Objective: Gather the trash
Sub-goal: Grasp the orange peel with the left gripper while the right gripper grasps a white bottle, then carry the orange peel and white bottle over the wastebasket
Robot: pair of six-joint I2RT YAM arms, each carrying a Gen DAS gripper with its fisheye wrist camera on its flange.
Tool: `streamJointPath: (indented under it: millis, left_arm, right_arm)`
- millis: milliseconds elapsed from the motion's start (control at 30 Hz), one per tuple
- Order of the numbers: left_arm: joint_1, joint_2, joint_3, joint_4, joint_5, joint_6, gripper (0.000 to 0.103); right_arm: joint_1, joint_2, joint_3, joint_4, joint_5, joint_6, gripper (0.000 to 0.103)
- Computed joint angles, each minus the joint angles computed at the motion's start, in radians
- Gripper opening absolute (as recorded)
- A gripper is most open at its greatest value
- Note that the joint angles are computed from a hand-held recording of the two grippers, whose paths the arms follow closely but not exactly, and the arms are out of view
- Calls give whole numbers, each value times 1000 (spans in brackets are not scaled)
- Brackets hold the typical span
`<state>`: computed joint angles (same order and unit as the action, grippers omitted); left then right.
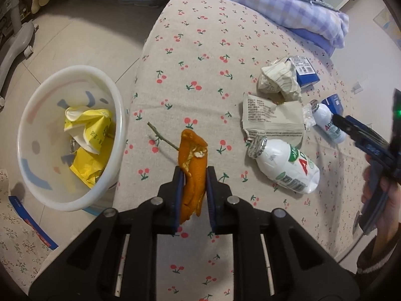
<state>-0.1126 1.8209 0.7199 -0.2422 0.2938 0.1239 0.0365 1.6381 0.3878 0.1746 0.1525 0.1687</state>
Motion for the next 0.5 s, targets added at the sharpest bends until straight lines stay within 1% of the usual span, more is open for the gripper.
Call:
streamJointPath:
  millis: [200, 233, 267, 300, 333, 367, 433, 500]
  left_arm:
    - [21, -5, 0, -14, 16, 15, 19]
    - [26, -5, 1, -15, 19, 17, 19]
    - [29, -7, 1, -18, 23, 19, 19]
    - [33, -11, -2, -19, 28, 20, 19]
    - [40, -19, -5, -26, 34, 26, 19]
    - [43, -25, -8, -28, 37, 28, 19]
    - [49, -41, -16, -31, 45, 32, 19]
    - [65, -60, -25, -41, 54, 49, 19]
  right_arm:
    - [40, 160, 50, 29, 22, -48, 84]
    - [50, 177, 53, 30, 29, -54, 80]
    - [62, 195, 56, 32, 45, -64, 74]
    - [79, 208, 56, 33, 69, -70, 69]
    - [86, 210, 51, 35, 70, -70, 60]
    - [85, 202, 44, 36, 57, -67, 53]
    - [82, 180, 32, 21, 41, -54, 45]
    - [88, 159, 21, -1, 43, -35, 43]
